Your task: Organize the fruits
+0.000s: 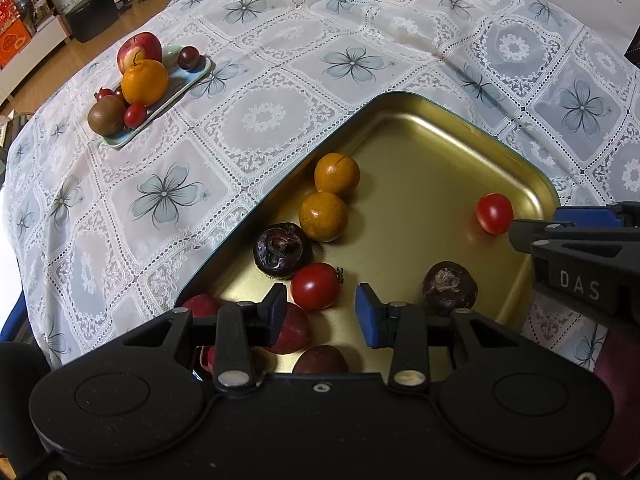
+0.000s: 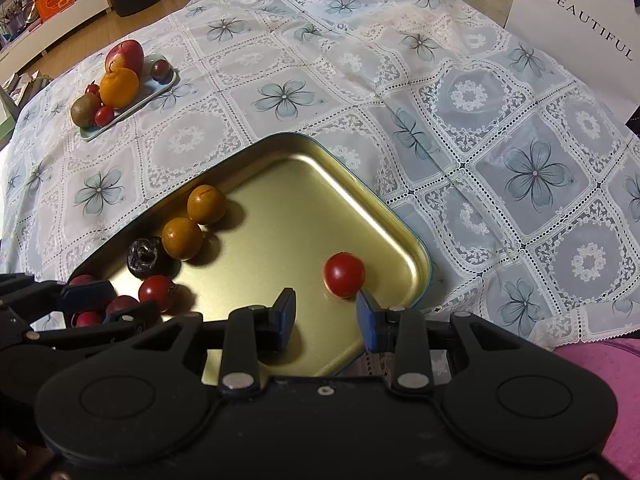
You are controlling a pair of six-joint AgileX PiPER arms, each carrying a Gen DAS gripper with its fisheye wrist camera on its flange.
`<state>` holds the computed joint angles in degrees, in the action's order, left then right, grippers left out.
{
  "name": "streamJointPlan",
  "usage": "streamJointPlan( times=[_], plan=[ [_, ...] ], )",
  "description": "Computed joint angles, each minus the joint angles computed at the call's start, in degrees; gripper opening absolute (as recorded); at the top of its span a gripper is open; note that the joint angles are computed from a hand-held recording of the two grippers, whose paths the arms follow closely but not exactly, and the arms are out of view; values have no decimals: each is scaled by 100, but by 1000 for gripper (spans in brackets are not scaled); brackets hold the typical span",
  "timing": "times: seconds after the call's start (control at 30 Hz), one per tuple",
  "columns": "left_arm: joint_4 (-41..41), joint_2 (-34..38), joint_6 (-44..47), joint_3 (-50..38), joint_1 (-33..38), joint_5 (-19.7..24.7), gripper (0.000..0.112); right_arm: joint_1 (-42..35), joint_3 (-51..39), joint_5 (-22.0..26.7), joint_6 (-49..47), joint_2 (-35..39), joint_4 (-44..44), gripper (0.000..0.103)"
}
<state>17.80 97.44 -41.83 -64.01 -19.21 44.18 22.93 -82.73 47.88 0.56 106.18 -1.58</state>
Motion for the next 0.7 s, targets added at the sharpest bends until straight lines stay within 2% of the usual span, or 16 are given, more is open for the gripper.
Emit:
streamJointPlan(
  times=[0.7],
  plan=[
    [-53, 38, 111, -28, 78, -11, 47, 22, -40, 37, -127, 50, 124, 36]
  ],
)
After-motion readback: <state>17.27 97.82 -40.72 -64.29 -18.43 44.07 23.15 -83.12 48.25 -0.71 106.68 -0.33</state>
